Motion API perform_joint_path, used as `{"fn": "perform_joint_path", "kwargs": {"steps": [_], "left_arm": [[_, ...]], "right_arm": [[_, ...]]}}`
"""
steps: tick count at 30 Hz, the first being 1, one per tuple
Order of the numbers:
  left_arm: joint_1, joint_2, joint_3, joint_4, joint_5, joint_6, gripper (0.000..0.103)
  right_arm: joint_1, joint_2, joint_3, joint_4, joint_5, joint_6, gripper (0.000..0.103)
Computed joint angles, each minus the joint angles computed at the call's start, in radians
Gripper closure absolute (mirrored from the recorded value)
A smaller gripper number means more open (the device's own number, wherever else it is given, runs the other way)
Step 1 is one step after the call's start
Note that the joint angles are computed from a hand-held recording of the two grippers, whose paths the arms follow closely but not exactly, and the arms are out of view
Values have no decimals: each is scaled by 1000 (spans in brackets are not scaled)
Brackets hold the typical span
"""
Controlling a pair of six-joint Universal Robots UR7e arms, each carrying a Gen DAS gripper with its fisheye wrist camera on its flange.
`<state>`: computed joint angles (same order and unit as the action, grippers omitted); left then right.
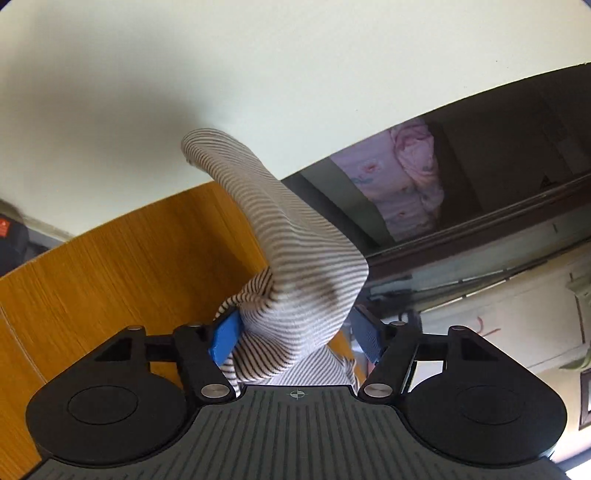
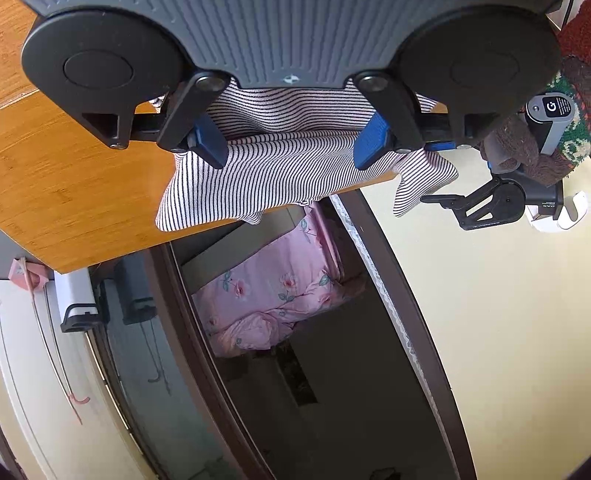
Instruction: Fold clothes
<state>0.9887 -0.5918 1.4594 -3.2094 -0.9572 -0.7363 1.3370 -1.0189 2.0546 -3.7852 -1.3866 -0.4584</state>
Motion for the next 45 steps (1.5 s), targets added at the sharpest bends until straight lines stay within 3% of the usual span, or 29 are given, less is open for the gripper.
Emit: {"fn": "perform_joint_path", "kwargs": {"steps": [1, 2, 4, 7, 10, 12, 13, 14, 16, 19, 25, 30, 33, 34, 38, 41, 45], "left_arm": [[-7, 7, -19, 17, 41, 36, 62], [-15, 18, -40, 20, 77, 89, 69], [-27, 35, -70, -4, 79, 204, 80], [-53, 63, -110, -42, 7, 383, 87], [-61, 64, -113, -37, -142, 477, 85], [-68, 52, -79, -57, -161, 447, 73], [-69, 41, -54, -73, -138, 408, 52], [-70, 29, -29, -88, -116, 370, 40], [-68, 4, 10, -109, -59, 307, 36], [-50, -45, 64, -111, 16, 196, 21], [27, -90, 63, 20, 10, -134, 17], [83, -37, -8, 62, -49, -215, 16], [92, -1, -53, 30, -29, -151, 20], [90, 15, -80, 42, -12, -116, 28], [62, 56, -151, 86, 59, 81, 88], [25, 72, -165, 23, 60, 280, 88], [-34, 82, -155, -68, -21, 548, 89]], "right_arm": [[0, 0, -1, -1, 2, 0, 27], [0, 1, -2, -1, 3, 1, 27], [1, 4, -5, -2, 3, 3, 27], [1, 5, -8, -4, 3, 6, 27], [-2, 6, -5, -12, 5, 7, 26], [-3, 5, -3, -16, 7, 7, 25], [-4, 4, -2, -17, 9, 8, 24], [-5, 4, -1, -19, 10, 8, 24], [-5, 3, 0, -18, 13, 6, 24], [-5, 3, -1, -13, 16, 3, 23], [-6, -1, 1, -7, 18, 0, 22], [-7, -3, 5, -7, 17, -1, 21], [-6, -1, 4, -6, 13, -1, 21], [-5, -1, 3, -7, 12, 0, 21], [-5, -3, 5, -5, 13, 1, 21], [-5, -2, 5, -3, 15, 3, 21], [-6, -2, 6, -9, 20, 5, 21]]}}
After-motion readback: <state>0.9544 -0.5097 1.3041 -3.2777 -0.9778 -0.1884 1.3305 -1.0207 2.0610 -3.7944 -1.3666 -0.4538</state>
